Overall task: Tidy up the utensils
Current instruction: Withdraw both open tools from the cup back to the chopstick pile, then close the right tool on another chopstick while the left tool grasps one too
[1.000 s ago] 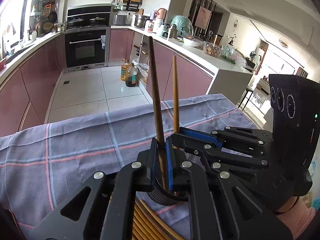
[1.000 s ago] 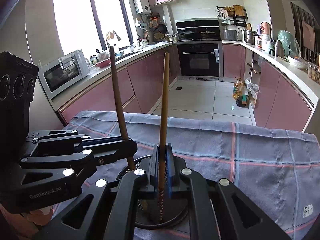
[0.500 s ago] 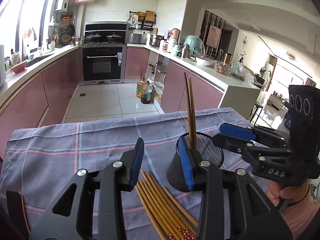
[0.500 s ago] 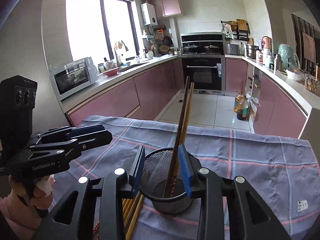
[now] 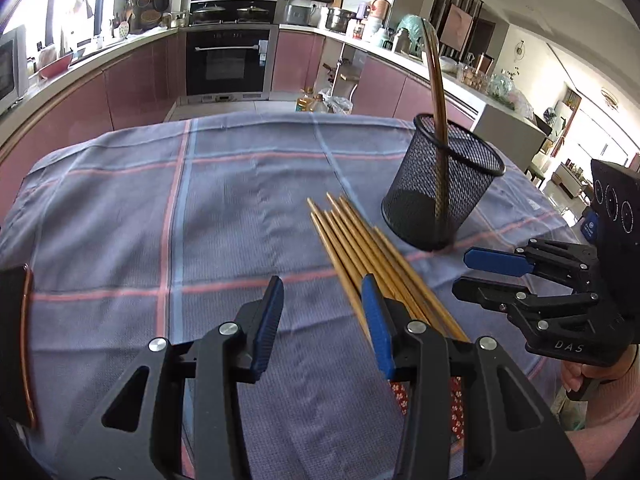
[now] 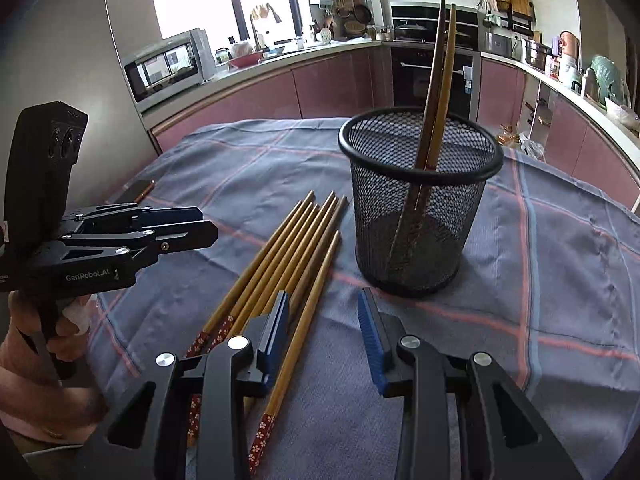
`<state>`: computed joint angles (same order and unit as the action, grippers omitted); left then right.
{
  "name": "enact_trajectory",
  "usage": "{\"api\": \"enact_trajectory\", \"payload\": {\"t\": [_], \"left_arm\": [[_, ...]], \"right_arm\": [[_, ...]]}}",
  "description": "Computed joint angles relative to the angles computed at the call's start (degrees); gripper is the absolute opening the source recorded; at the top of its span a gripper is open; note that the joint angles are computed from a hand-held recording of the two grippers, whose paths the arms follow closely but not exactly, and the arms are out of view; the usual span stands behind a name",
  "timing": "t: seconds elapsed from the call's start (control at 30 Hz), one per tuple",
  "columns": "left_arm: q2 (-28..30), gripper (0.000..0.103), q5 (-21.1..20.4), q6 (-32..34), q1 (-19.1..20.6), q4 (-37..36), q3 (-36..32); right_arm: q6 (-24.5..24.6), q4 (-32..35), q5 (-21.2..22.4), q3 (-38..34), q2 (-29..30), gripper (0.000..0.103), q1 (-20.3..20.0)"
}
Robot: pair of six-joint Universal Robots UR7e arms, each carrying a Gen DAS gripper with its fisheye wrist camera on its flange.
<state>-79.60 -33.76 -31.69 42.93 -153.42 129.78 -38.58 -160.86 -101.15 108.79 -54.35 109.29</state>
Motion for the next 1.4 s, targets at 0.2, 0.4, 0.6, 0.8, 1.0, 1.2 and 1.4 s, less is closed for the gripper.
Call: {"api": "enact_trajectory", "payload": {"t": [0.2, 0.4, 0.6, 0.8, 1.0, 1.2, 1.4], "left_arm": [[1.6, 0.042, -2.0, -0.6, 0.0, 0.7, 0.6], [3.3, 0.042, -2.2, -1.6, 0.1, 2.4, -0.3], [4.1, 0.042, -1.4, -2.4, 0.4, 4.1, -1.0], [5.0, 0.041, 0.4, -3.4, 0.2, 6.0, -1.4], [4.5, 0.034, 0.7, -4.5, 0.4, 8.1, -1.8], [5.8, 0.034, 1.8, -3.2, 1.7, 8.4, -3.7], [7.3, 0.027, 2.3, -2.0, 2.9, 7.1, -5.2]], "right_arm": [[0.2, -1.1, -1.7, 1.3, 0.4, 0.034, 0.2], [-0.5, -3.1, -3.6, 2.0, 0.9, 0.034, 0.7], [-0.9, -3.9, -4.3, 2.0, 1.2, 0.034, 0.7], [-1.2, -4.9, -5.1, 1.8, 2.0, 0.031, 1.1], [-0.7, -4.3, -5.6, 1.1, 2.1, 0.025, 1.0], [-0.4, -4.9, -6.3, 0.3, 3.2, 0.025, 1.4], [0.5, -4.8, -5.6, -0.1, 3.6, 0.016, 1.3]]}}
